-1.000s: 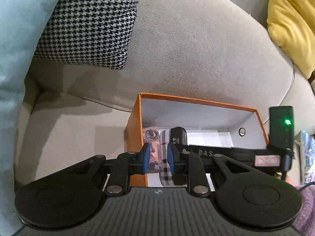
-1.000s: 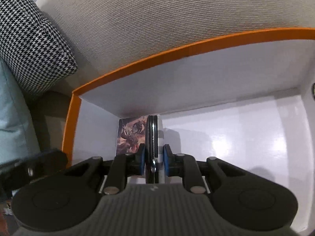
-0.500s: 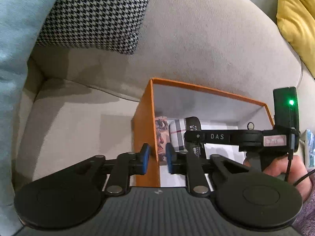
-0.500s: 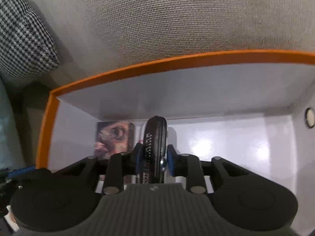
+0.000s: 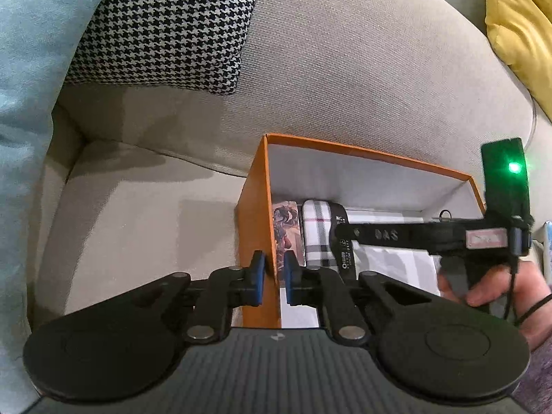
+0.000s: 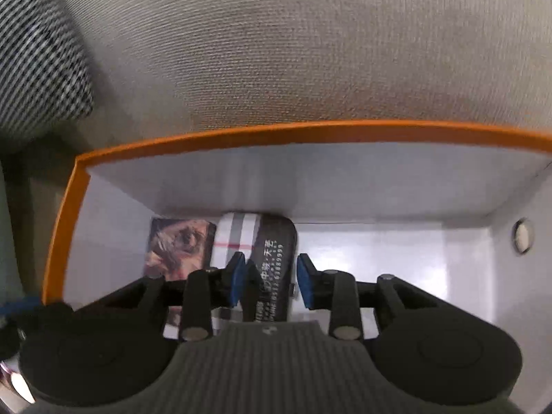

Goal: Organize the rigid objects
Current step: 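Lower both items into the orange box and open both grippers, then withdraw both grippers from the box back toward the remaining items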

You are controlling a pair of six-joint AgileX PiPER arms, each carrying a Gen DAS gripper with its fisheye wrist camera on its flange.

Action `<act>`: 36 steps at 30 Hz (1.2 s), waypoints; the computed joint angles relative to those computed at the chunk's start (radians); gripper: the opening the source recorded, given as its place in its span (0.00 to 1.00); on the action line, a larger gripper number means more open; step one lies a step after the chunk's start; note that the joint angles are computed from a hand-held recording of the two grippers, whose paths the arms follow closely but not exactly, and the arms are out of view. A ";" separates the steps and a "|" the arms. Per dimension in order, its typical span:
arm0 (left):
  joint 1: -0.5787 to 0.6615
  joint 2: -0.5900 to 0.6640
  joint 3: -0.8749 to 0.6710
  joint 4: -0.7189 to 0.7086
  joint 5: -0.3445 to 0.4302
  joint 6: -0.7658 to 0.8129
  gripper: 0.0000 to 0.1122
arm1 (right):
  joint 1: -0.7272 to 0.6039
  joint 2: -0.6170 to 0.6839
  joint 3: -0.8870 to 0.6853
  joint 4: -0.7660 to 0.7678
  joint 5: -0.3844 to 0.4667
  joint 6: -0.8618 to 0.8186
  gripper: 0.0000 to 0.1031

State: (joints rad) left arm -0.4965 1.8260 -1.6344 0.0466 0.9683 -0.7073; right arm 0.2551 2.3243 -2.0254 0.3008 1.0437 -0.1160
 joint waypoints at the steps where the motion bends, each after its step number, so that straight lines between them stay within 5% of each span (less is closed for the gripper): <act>1: 0.000 0.000 0.001 0.002 -0.002 -0.003 0.11 | -0.008 0.006 -0.011 0.011 0.025 -0.014 0.35; 6: 0.004 -0.010 0.015 -0.004 -0.014 -0.016 0.11 | -0.004 0.045 -0.041 0.028 0.077 0.003 0.36; 15: -0.004 -0.037 0.034 0.001 -0.014 -0.031 0.11 | 0.012 -0.034 0.100 0.067 -0.016 0.002 0.35; 27: -0.234 -0.360 0.274 0.158 -0.059 -0.289 0.11 | -0.145 -0.655 0.795 0.372 -0.204 -0.434 0.35; 36: -0.477 -0.450 0.479 0.176 -0.135 -0.540 0.11 | -0.258 -1.066 1.251 0.400 -0.288 -0.458 0.37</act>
State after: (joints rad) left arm -0.9733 1.3765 -1.1550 0.2226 0.8334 -1.2469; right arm -0.0032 1.2588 -0.7748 0.7009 0.7560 -0.5737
